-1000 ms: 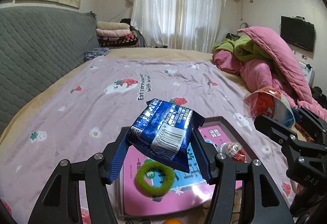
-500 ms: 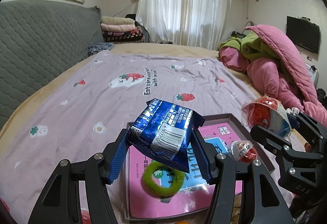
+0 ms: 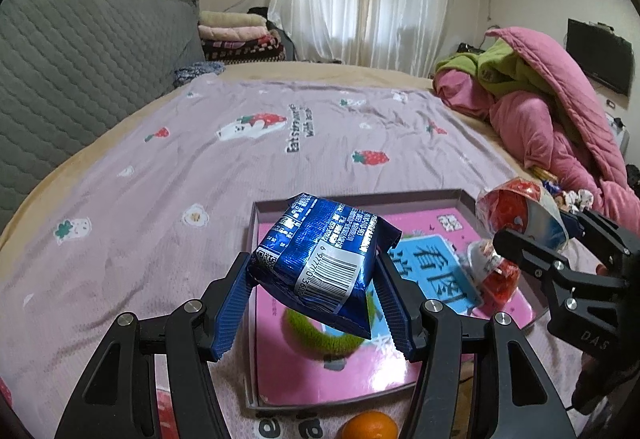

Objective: Organize objects
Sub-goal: 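Carry the blue packet over the tray with the left tool while the right tool lowers the egg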

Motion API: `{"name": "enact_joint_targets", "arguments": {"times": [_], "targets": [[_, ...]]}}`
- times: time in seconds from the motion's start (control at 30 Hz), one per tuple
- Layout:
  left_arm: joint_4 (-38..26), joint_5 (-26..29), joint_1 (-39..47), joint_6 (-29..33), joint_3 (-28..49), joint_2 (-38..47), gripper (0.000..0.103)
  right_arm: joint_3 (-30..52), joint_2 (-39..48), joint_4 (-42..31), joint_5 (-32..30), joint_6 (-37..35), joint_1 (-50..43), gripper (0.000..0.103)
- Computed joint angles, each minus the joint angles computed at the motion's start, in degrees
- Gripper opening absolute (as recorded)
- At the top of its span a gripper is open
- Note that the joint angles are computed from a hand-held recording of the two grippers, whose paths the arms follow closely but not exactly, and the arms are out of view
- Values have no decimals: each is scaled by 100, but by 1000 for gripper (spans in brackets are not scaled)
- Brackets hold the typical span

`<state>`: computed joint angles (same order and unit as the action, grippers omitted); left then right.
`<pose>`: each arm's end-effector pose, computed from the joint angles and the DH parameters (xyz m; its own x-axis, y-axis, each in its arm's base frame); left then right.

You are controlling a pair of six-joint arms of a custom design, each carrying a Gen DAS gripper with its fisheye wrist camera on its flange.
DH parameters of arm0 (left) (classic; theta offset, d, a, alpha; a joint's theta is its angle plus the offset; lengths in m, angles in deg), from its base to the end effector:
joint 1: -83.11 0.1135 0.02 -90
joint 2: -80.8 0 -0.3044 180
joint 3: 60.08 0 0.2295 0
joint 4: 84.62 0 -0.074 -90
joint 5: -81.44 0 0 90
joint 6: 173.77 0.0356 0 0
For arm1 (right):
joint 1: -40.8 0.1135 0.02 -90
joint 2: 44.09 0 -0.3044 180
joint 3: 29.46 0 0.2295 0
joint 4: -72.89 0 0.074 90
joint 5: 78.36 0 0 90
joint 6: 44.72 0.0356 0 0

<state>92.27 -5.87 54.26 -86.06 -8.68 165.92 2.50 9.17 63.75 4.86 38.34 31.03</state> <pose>0.2380 -0.1330 0.2237 -0.5452 0.2548 -0.7987 0.4935 0.8677 -0.0601 0.1446 -0.0206 0.2187 -0.5039 -0.0350 -0.8631 0.0074 0.9990 -0.0448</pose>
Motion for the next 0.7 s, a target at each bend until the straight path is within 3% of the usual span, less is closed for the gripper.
{"name": "enact_joint_targets", "arguments": {"times": [0.7], "targets": [[16,104,100,20,-303,104,62,-95,290,-3,127,-49,2,56]]}}
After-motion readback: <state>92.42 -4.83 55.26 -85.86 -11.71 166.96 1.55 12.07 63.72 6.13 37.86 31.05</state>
